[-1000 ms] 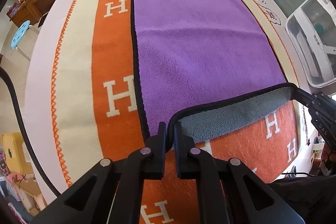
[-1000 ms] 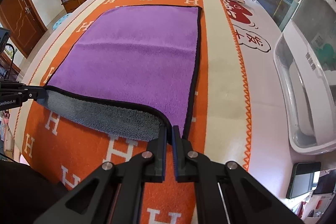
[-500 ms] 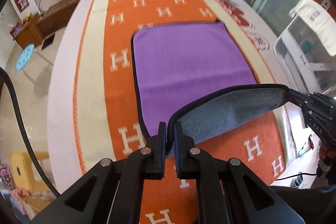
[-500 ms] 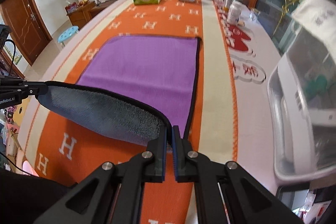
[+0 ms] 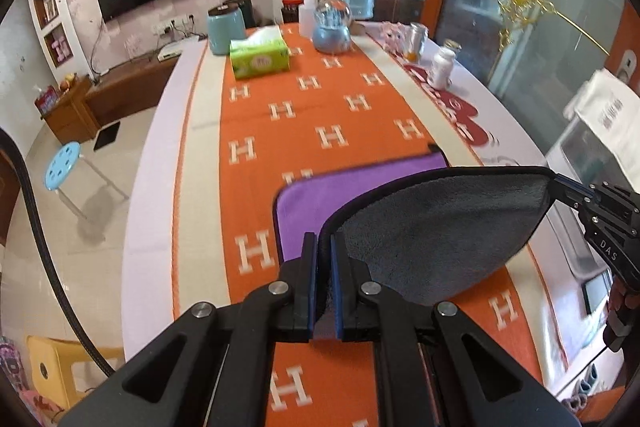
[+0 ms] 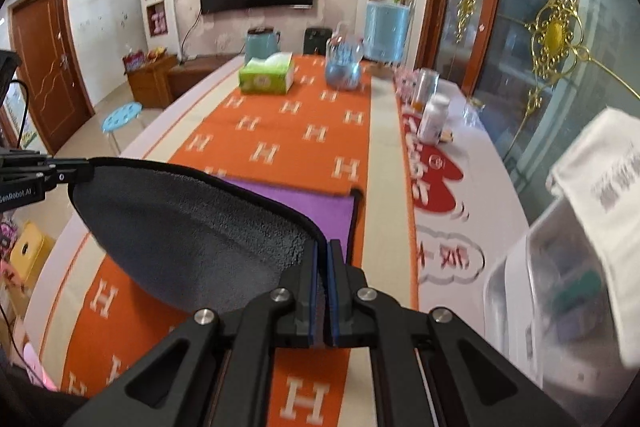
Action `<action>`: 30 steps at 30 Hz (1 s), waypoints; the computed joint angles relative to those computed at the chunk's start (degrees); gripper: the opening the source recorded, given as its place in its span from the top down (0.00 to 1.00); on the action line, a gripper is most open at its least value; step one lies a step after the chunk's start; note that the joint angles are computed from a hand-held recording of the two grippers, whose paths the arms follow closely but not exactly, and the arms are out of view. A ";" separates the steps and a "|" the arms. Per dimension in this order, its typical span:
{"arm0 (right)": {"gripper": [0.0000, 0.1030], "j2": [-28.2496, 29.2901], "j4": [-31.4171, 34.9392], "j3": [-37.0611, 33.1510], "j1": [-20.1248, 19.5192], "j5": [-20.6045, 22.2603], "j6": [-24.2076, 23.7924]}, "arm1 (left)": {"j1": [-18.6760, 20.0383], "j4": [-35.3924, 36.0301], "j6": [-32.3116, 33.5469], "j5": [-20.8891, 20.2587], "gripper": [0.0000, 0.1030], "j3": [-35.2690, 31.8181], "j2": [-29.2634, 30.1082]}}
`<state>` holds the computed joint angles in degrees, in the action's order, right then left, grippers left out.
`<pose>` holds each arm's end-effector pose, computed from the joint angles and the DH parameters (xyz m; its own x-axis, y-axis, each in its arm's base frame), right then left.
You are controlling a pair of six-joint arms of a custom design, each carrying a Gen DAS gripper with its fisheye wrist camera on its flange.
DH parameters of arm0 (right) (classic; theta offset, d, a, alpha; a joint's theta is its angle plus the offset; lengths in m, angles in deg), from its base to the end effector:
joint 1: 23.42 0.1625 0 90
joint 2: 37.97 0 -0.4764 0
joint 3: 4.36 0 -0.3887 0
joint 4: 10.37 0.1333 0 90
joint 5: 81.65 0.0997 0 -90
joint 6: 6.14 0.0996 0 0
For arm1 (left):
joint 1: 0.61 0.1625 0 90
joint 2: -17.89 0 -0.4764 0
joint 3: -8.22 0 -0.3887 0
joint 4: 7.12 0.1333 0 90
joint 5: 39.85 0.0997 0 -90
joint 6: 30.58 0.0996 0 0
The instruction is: Fold towel
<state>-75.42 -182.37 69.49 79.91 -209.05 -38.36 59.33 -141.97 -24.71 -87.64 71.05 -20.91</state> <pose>0.2593 -0.7785 0.2374 -0.6526 -0.1607 0.7405 -0.6020 0.7035 -0.3779 -0.2503 -0.8322 0.2692 -0.7088 0.2462 -0.6610 0.5435 0.7879 -0.2893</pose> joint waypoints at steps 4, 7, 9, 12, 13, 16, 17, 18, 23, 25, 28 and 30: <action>0.96 2.97 -0.98 -5.04 -0.51 0.80 -2.89 | 1.07 -1.71 2.39 -0.53 0.96 -5.21 3.19; 0.96 5.45 -0.41 -9.46 -1.09 1.42 -5.25 | 2.00 -1.66 2.96 -0.48 0.96 -9.50 5.86; 0.96 6.92 -0.43 -11.76 -1.33 1.36 -6.81 | 2.69 -0.93 2.86 -0.87 0.96 -12.45 7.58; 0.96 9.25 -0.21 -15.40 -1.76 1.37 -7.91 | 3.63 -0.01 3.41 -0.72 0.96 -16.57 10.21; 0.95 9.63 -0.20 -15.98 -1.86 1.44 -7.95 | 3.97 0.55 3.43 -0.60 0.96 -18.00 11.10; 0.95 11.49 -0.13 -18.87 -2.25 1.34 -8.39 | 4.95 0.29 4.30 -2.06 0.96 -20.15 12.50; 0.95 11.95 0.05 -19.61 -2.37 1.48 -8.51 | 5.17 0.72 4.14 -2.03 0.95 -20.71 12.85; 0.95 12.53 0.36 -20.55 -2.56 1.64 -8.73 | 5.51 2.40 3.78 -1.81 0.95 -22.50 13.80; 0.94 14.81 2.79 -24.34 -2.95 1.11 -8.26 | 6.73 6.29 1.39 -1.54 0.86 -26.98 16.35; 0.92 15.88 4.79 -26.38 -3.08 0.61 -7.73 | 7.15 7.44 0.38 -1.00 0.82 -28.50 17.27; 0.88 17.18 6.48 -28.60 -3.28 0.08 -6.84 | 7.61 8.90 -1.04 -0.09 0.73 -29.79 18.05; 0.79 17.56 7.50 -29.37 -3.37 0.13 -6.06 | 7.87 9.19 -2.37 -0.09 0.71 -29.90 18.03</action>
